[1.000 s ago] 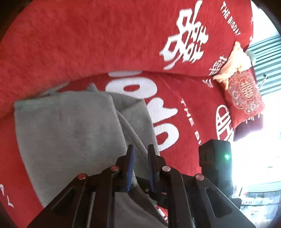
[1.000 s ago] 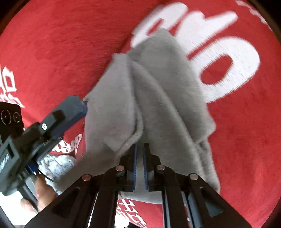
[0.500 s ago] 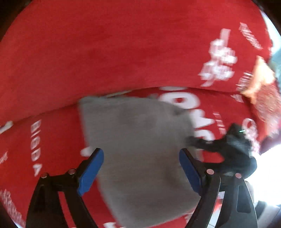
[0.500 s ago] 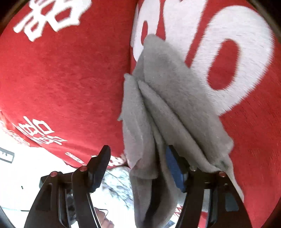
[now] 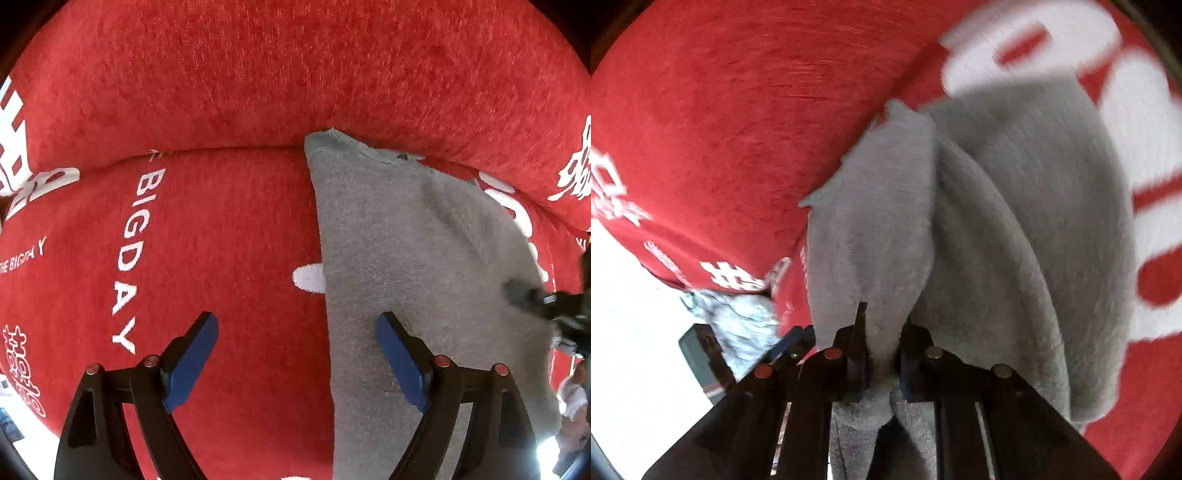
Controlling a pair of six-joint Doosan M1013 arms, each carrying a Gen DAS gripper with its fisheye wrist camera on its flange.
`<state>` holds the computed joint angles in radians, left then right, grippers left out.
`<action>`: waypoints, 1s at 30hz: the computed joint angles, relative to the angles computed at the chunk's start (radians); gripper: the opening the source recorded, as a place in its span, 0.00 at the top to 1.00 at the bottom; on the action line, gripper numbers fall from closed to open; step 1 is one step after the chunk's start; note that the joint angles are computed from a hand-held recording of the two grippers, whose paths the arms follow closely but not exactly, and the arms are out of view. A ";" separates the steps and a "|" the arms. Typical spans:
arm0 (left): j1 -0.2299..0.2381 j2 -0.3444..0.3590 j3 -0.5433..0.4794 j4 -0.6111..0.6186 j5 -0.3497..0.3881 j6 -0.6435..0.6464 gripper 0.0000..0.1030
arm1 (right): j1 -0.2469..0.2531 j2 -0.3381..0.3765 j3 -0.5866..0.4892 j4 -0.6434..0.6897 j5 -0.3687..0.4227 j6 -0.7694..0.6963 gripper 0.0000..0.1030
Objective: Fold small clothes
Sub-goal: 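Fold the held sweater in half with both grippers and lay it down, then open both grippers and withdraw from the folded sweater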
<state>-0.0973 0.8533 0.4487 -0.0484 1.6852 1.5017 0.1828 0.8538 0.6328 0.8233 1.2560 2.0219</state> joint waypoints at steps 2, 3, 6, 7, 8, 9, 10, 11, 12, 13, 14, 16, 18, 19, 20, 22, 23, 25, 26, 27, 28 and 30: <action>-0.001 -0.004 -0.005 -0.020 -0.005 0.011 0.15 | -0.007 -0.056 0.061 -0.003 -0.078 -0.104 0.87; -0.003 -0.010 0.002 -0.028 -0.016 0.022 0.15 | -0.010 -0.070 0.074 -0.006 -0.100 -0.121 0.87; -0.019 -0.020 0.020 -0.033 -0.050 0.068 0.15 | -0.021 -0.126 0.159 -0.054 -0.163 -0.119 0.87; -0.022 -0.022 0.026 -0.036 -0.052 0.076 0.15 | -0.027 -0.138 0.185 -0.077 -0.164 -0.095 0.87; -0.025 -0.020 0.030 -0.042 -0.047 0.078 0.15 | -0.029 -0.137 0.187 -0.113 -0.148 -0.057 0.87; -0.026 -0.016 0.033 -0.052 -0.042 0.075 0.15 | -0.030 -0.133 0.187 -0.156 -0.122 -0.018 0.87; -0.026 -0.016 0.044 -0.062 -0.044 0.071 0.15 | -0.033 -0.125 0.182 -0.184 -0.069 0.020 0.87; -0.028 -0.017 0.055 -0.063 -0.045 0.064 0.13 | -0.033 -0.117 0.182 -0.197 -0.035 0.043 0.86; -0.027 -0.016 0.061 -0.065 -0.045 0.055 0.13 | -0.034 -0.122 0.205 -0.197 -0.035 0.057 0.87; -0.025 -0.020 0.069 -0.071 -0.049 0.046 0.13 | -0.035 -0.130 0.228 -0.190 -0.062 0.054 0.87; -0.023 -0.020 0.065 -0.076 -0.045 0.038 0.13 | -0.033 -0.134 0.231 -0.192 -0.073 0.058 0.86; -0.019 -0.015 0.052 -0.075 -0.031 0.047 0.13 | -0.029 -0.132 0.213 -0.224 -0.058 0.065 0.86; -0.019 -0.010 0.031 -0.058 -0.010 0.071 0.13 | -0.020 -0.113 0.164 -0.283 -0.001 0.095 0.84; -0.020 -0.008 0.021 -0.047 -0.004 0.080 0.13 | -0.009 -0.090 0.115 -0.312 0.033 0.121 0.82; -0.023 -0.013 0.021 -0.026 -0.003 0.090 0.13 | -0.008 -0.087 0.098 -0.333 0.057 0.133 0.81; -0.020 -0.014 0.011 -0.015 0.002 0.100 0.13 | -0.002 -0.083 0.073 -0.371 0.091 0.152 0.80; -0.017 -0.015 0.009 -0.012 0.003 0.099 0.13 | -0.001 -0.088 0.073 -0.393 0.102 0.148 0.80; -0.014 -0.011 0.000 -0.004 0.006 0.093 0.13 | 0.002 -0.095 0.071 -0.421 0.104 0.140 0.77; -0.013 -0.008 -0.006 -0.001 0.005 0.089 0.13 | 0.000 -0.099 0.077 -0.415 0.094 0.142 0.71; -0.012 -0.001 -0.016 0.003 0.007 0.086 0.13 | -0.004 -0.098 0.079 -0.404 0.087 0.146 0.65; -0.013 0.010 -0.034 0.010 0.012 0.077 0.13 | -0.012 -0.098 0.089 -0.384 0.074 0.155 0.55; -0.014 0.036 -0.077 0.010 0.014 0.051 0.13 | -0.024 -0.092 0.103 -0.330 0.025 0.160 0.54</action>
